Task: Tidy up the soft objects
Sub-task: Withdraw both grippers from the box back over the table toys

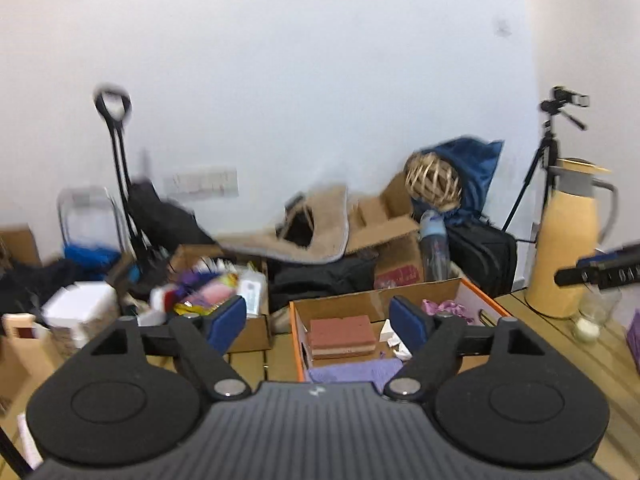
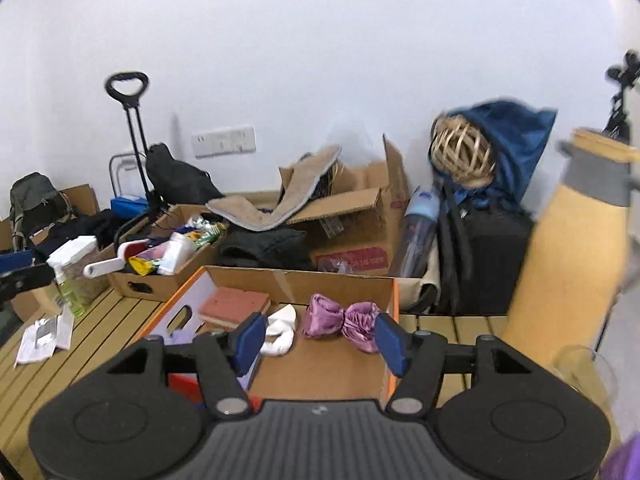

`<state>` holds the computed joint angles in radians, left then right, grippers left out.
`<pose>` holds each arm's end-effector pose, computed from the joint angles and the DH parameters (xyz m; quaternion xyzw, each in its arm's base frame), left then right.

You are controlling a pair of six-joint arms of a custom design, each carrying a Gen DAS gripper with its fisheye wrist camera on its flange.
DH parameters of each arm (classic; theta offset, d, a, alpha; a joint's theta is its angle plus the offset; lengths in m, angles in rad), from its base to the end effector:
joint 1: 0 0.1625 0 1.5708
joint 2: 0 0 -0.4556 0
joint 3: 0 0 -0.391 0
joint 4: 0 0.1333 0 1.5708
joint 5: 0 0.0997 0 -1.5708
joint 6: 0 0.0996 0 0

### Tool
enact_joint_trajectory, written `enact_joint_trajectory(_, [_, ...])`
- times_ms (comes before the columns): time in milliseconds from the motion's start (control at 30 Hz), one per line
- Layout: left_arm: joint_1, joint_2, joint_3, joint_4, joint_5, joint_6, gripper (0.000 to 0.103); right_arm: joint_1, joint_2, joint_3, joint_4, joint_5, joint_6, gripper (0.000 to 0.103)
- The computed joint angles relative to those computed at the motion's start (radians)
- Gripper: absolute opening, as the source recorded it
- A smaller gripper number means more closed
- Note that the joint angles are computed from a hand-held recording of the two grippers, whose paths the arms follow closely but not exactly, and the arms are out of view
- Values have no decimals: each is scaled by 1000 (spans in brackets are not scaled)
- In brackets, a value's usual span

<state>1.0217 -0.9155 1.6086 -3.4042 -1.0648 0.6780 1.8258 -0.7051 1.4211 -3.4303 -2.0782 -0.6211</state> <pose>-0.2100 -0.6912 0.3282 0.3588 0.7442 -0.5079 0.2439 0.2745 -0.7164 0.2558 0.2223 -0.7948 0.4766 0.3029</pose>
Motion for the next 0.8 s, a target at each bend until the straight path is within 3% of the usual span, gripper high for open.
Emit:
enact_joint_trajectory(133, [-31, -105, 288, -263, -22, 54, 94, 18, -54, 229, -229, 11, -17, 66])
enact_joint_trajectory(300, [-61, -249, 607, -442, -9, -30, 102, 54, -66, 482, -537, 7, -74, 76])
enact_joint_trajectory(400, [-97, -299, 754, -547, 76, -67, 103, 76, -37, 616, -731, 11, -80, 81])
enact_joint_trajectory(500, [-142, -323, 859, -661, 135, -73, 103, 102, -6, 729, -854, 13, -43, 82])
enact_joint_trajectory(600, [-167, -363, 919, -677, 145, -92, 103, 130, 33, 822, -970, 24, -1, 86])
enact_joint_trajectory(800, [-174, -361, 923, -674, 150, -106, 103, 164, 97, 889, -1089, 1, -37, 87])
